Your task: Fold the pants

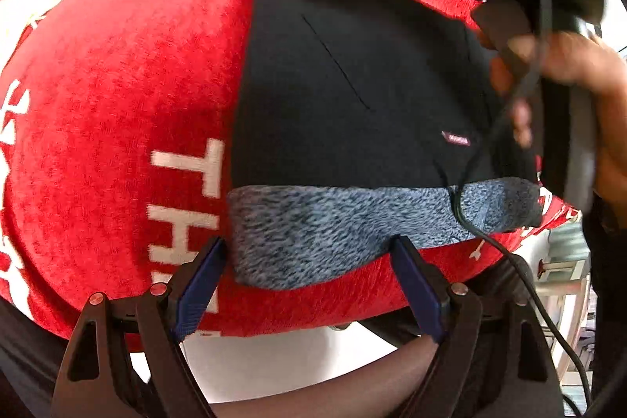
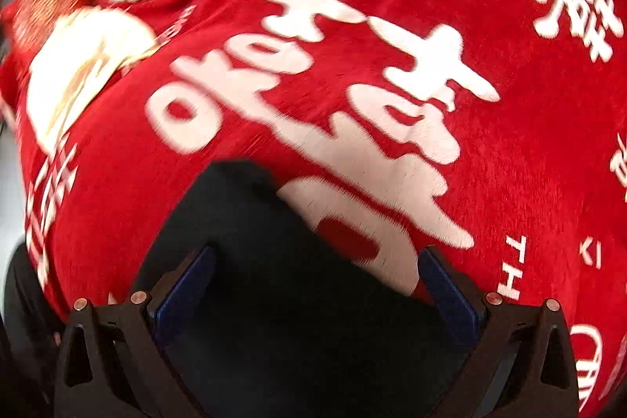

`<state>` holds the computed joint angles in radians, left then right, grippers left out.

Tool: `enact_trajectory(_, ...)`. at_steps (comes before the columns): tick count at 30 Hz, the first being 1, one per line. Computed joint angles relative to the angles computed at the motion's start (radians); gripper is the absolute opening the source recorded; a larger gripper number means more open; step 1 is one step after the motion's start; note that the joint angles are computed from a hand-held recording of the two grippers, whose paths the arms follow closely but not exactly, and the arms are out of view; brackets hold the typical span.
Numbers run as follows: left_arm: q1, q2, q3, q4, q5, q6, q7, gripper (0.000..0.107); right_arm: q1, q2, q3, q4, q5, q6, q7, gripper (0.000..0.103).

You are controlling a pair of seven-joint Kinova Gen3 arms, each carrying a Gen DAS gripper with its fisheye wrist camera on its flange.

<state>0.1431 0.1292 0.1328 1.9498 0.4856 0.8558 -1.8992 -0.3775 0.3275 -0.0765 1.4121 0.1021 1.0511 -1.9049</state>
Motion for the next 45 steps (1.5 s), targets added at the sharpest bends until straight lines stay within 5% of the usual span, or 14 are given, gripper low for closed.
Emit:
enact_trajectory(3,-0.052,-0.052,-0.036,0.015,0.074,0.019,-0.093,0.088,0.024,-0.049,0.026,0.015,-0.035,-0.028,-0.050,0.103)
enact_trajectory(6,-0.109,-0.060,-0.066,0.002,0.164,0.056,-0.174,0.088,0.106,-0.119,-0.063,0.082,-0.087,-0.079,-0.011,0.103)
enact_trajectory(8,-0.119,-0.038,-0.072,-0.036,0.165,0.053,-0.159,0.088,0.078,-0.187,-0.064,0.145,-0.039,-0.099,-0.029,0.103)
enact_trajectory(13,-0.086,0.067,-0.029,-0.179,0.031,0.013,0.008,0.088,0.030,-0.323,-0.039,0.287,0.028,-0.120,-0.172,0.103)
enact_trajectory(17,0.040,0.161,-0.090,-0.274,-0.099,0.025,0.124,0.088,0.061,-0.409,-0.058,0.378,-0.006,-0.131,-0.229,0.103)
enact_trajectory(23,-0.118,0.093,0.015,-0.205,-0.017,0.023,0.076,0.089,0.083,-0.502,-0.096,0.460,-0.007,-0.107,-0.282,0.103)
enact_trajectory(26,-0.070,0.068,-0.019,-0.132,-0.069,-0.024,0.072,0.089,0.083,-0.518,-0.103,0.493,-0.023,-0.124,-0.279,0.103)
enact_trajectory(31,-0.076,0.029,-0.019,-0.069,-0.050,-0.054,0.076,0.089,0.053,-0.467,-0.190,0.512,0.112,-0.073,-0.368,0.103)
enact_trajectory(38,-0.042,-0.059,-0.064,-0.010,-0.060,-0.045,0.041,0.089,0.042,-0.560,-0.126,0.569,0.036,-0.051,-0.350,0.103)
enact_trajectory(45,-0.110,-0.091,-0.078,-0.036,0.132,0.073,-0.178,0.090,0.171,-0.724,0.004,0.660,-0.115,-0.058,-0.262,0.103)
